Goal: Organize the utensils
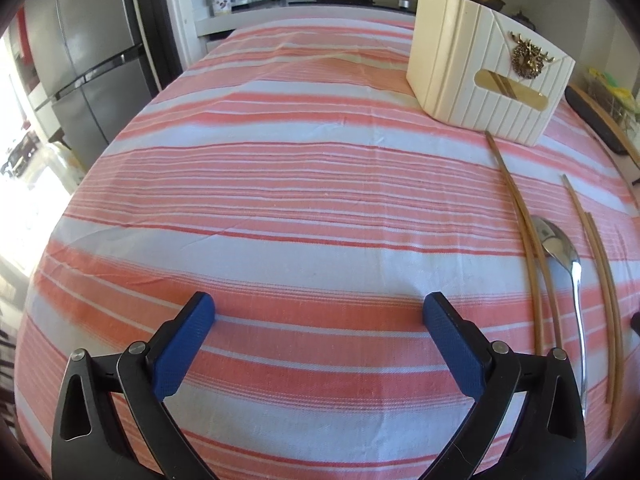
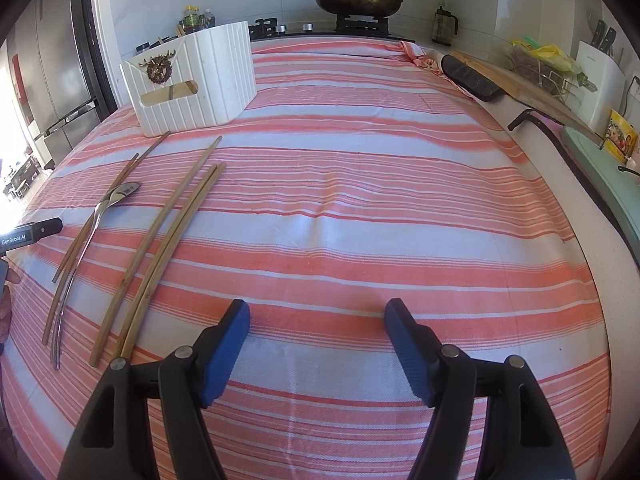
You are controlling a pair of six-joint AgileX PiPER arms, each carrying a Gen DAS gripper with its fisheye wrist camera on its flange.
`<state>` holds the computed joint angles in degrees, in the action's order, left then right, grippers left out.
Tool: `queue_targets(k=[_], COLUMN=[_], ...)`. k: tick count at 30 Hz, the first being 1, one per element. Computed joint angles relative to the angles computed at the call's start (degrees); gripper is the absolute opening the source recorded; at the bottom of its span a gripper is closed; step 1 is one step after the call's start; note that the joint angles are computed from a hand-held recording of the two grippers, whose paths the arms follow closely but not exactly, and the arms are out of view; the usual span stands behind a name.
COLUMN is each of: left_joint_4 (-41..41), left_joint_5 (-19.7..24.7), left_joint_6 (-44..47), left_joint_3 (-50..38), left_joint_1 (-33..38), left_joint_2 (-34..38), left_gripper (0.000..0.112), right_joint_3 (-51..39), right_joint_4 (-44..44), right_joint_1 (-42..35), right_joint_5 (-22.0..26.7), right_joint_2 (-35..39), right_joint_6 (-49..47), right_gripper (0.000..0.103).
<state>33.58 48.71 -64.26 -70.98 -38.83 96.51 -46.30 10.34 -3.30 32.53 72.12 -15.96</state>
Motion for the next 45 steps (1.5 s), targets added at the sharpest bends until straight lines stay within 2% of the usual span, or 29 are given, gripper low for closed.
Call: queue_targets(k=[45], left_joint_4=[1.23], left_joint_5=[-0.14], left_joint_6=[-2.16], left_joint_3=[0.48], left_joint_1=[-0.67], left_joint_2=[-0.30], left_gripper=[0.103], right_joint_3=[0.16], right_joint_4=[-0.63], right_joint_1=[0.47], right_joint_5=[-0.08], right_joint_2=[-0.08], right_joint_6=[0.62], right_gripper=[0.074])
